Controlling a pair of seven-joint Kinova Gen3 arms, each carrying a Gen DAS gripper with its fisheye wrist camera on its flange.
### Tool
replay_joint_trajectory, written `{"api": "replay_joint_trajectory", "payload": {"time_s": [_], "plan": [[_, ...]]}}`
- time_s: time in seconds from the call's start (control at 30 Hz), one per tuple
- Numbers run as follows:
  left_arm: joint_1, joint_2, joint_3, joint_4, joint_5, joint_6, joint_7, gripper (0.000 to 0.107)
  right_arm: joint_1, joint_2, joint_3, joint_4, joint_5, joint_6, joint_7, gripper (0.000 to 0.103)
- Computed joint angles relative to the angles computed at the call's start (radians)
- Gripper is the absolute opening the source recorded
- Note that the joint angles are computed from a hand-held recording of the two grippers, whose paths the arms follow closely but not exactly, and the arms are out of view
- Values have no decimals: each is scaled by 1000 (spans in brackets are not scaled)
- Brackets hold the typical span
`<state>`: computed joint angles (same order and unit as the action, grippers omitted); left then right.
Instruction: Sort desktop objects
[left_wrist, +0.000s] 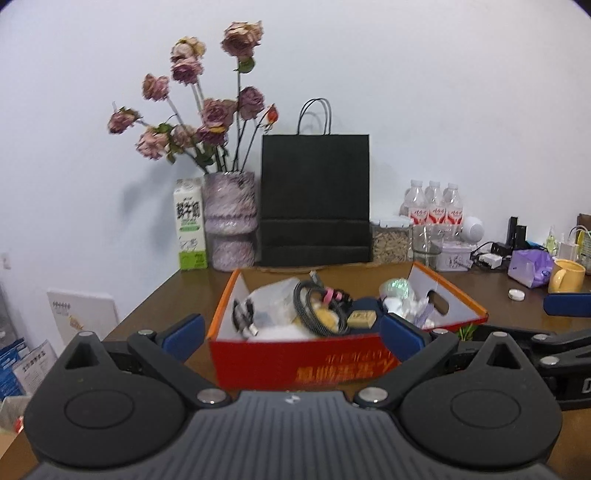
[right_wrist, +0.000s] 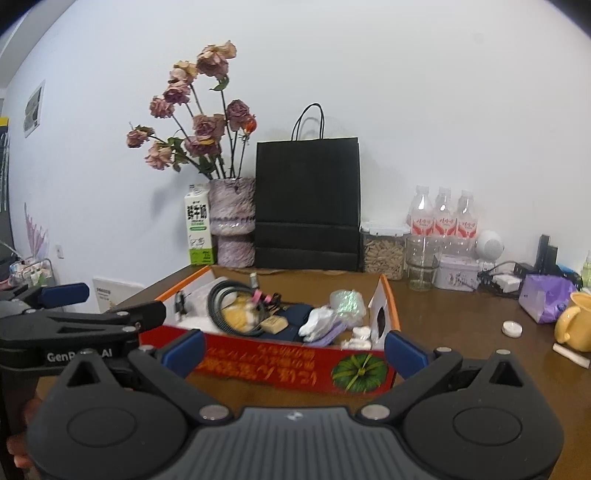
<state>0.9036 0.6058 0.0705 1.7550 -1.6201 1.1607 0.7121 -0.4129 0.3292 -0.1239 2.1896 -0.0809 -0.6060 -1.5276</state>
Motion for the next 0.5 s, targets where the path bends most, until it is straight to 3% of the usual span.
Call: {"api": "replay_joint_trajectory", "payload": {"time_s": [0.1, 0.5], "plan": [[16, -14, 15, 22, 36, 11, 11, 103, 4, -34, -16, 46, 9, 9, -32, 103], [73, -47, 60, 88, 124, -5, 58, 103, -103, -99, -3, 181, -178, -5, 89, 103]]}}
